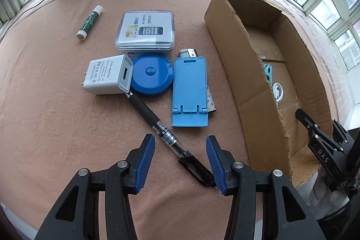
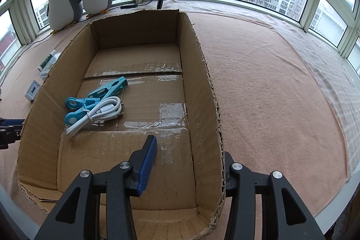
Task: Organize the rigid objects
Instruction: 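Move the left gripper back to the black pen and close on it, then lift the black pen with the left gripper, lower it into the box, release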
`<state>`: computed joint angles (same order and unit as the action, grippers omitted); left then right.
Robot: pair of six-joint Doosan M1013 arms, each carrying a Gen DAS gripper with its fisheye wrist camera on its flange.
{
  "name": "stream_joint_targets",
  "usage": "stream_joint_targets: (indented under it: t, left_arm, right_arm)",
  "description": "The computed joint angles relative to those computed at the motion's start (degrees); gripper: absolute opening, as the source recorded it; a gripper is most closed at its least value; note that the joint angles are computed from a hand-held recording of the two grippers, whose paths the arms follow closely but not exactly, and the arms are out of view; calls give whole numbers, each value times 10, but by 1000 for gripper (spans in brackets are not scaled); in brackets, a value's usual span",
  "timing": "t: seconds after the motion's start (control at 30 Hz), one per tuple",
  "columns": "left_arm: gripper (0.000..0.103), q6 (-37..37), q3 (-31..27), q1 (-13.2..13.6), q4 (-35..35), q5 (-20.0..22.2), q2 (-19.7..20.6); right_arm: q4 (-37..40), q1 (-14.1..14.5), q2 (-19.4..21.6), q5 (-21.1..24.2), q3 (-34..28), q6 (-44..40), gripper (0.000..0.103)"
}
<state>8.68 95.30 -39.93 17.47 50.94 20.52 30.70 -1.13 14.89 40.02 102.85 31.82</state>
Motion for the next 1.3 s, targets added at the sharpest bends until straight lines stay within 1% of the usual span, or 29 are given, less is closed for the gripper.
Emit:
stream_joint_targets:
  t: [0.13,0.23,0.27,0.3,0.37,0.5,0.8,1.03,1.13,1.3]
  left_arm:
    - [51,4,-7,-2,7,18,10]
    - [45,9,-7,-4,14,23,10]
    - [39,7,-4,-4,15,22,9]
    - [35,4,0,-4,15,19,6]
    - [32,3,10,1,10,1,-1]
    - [25,-15,32,1,14,-28,-15]
    - [19,-37,67,-6,15,-63,-38]
    - [16,-58,79,-19,22,-75,-48]
    - [12,-64,81,-26,31,-75,-51]
    - [12,-62,66,-34,52,-58,-45]
  right_arm:
    - [4,-1,1,1,0,-4,41]
    - [5,-2,1,2,0,-5,41]
    - [5,-2,1,2,0,-5,41]
    - [5,-2,1,2,0,-5,41]
    - [5,-2,1,1,0,-5,41]
    - [3,-1,1,0,0,-3,41]
    - [-4,2,0,-5,1,1,42]
    - [-5,2,0,-6,1,1,42]
    - [-5,1,-1,-6,1,-1,42]
    - [-5,1,0,-6,1,0,42]
